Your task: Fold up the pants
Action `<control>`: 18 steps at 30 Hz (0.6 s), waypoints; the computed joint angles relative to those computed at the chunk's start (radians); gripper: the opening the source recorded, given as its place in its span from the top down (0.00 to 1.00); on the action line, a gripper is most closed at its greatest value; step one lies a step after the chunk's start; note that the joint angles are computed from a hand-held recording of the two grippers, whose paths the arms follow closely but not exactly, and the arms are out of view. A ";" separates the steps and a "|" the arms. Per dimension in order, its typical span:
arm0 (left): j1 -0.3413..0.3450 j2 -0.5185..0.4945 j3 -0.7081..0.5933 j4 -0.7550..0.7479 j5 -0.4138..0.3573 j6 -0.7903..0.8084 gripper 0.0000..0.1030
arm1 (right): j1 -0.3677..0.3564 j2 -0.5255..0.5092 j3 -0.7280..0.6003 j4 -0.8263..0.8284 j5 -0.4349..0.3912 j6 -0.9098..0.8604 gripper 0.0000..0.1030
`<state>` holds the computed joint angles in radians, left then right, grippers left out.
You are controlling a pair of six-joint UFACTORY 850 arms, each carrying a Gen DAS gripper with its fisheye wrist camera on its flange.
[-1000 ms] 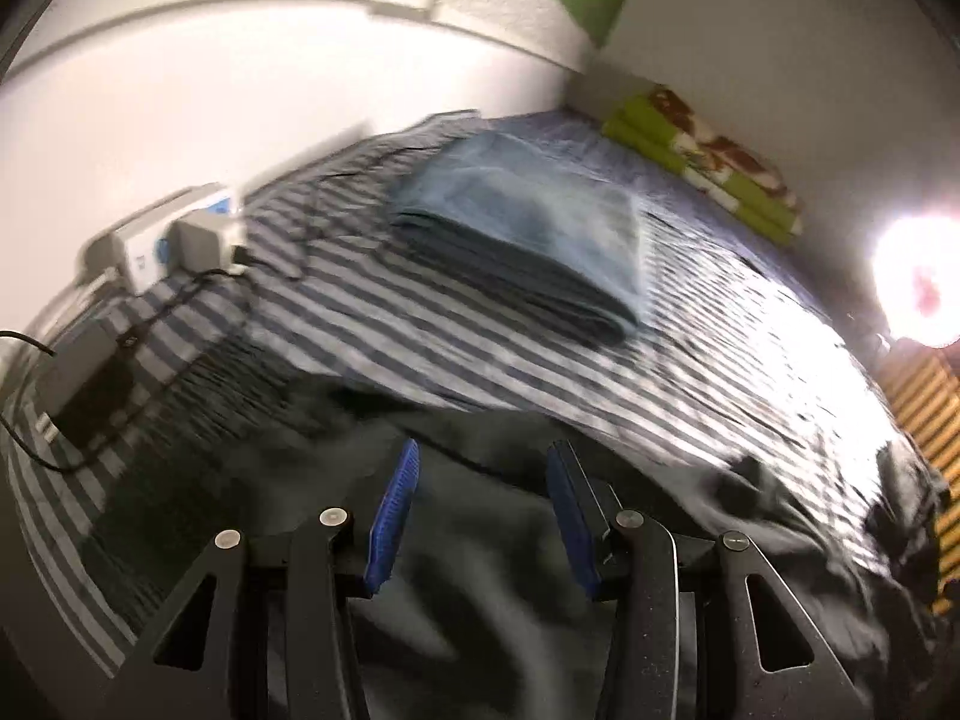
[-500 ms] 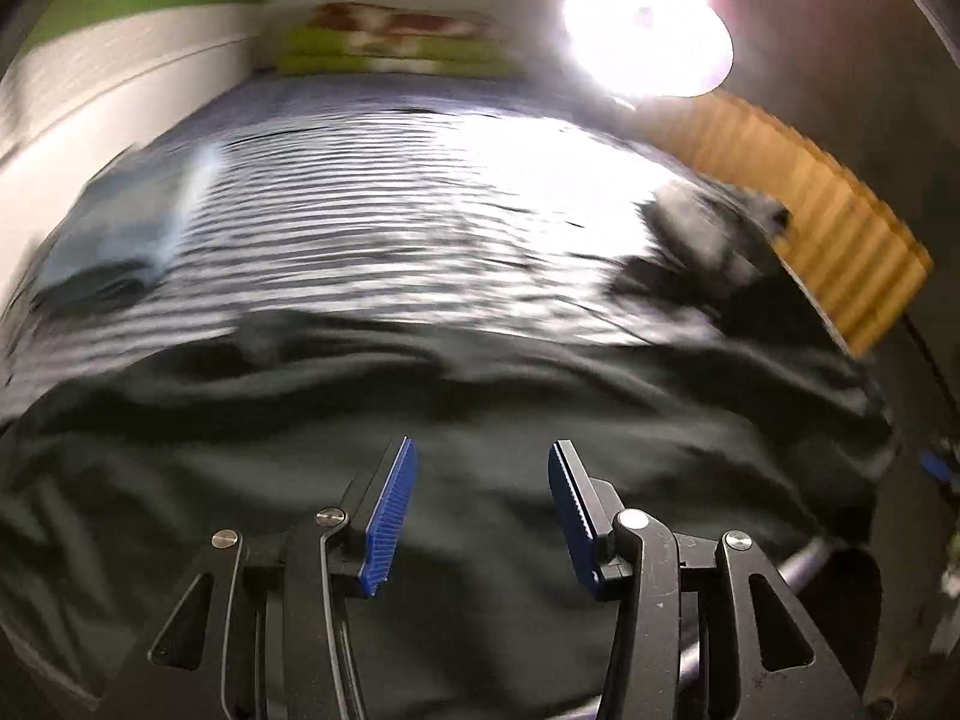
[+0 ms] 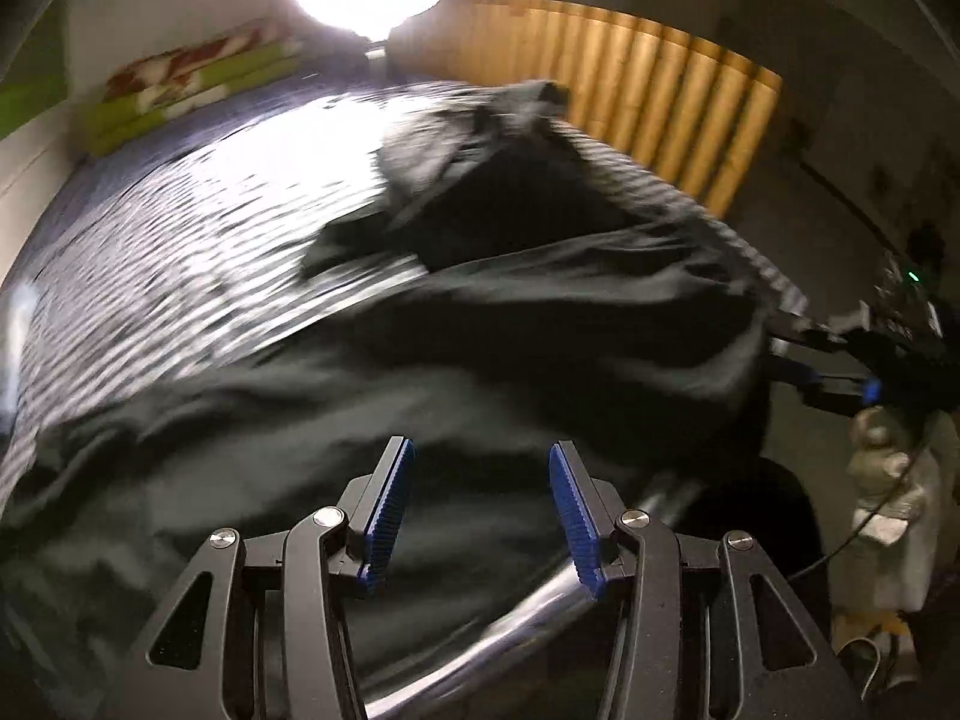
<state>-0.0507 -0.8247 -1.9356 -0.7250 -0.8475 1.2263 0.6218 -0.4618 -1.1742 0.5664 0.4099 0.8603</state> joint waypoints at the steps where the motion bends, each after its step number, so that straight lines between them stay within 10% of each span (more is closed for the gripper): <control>1: -0.017 0.011 0.017 -0.013 -0.007 0.030 0.51 | -0.003 0.001 0.006 -0.015 0.017 0.029 0.48; 8: -0.181 0.100 0.192 -0.055 0.056 0.239 0.51 | -0.018 0.019 0.013 -0.022 0.025 0.052 0.48; 14: -0.214 0.022 0.089 -0.045 0.010 0.104 0.51 | -0.013 0.026 0.038 -0.028 0.040 0.095 0.48; 18: -0.232 -0.011 0.052 -0.003 0.004 0.098 0.80 | -0.007 0.028 0.076 -0.037 0.084 0.180 0.47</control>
<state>-0.2822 -0.8357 -1.8831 -0.7284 -0.8433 1.3239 0.6153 -0.4343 -1.0986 0.5297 0.4934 1.0400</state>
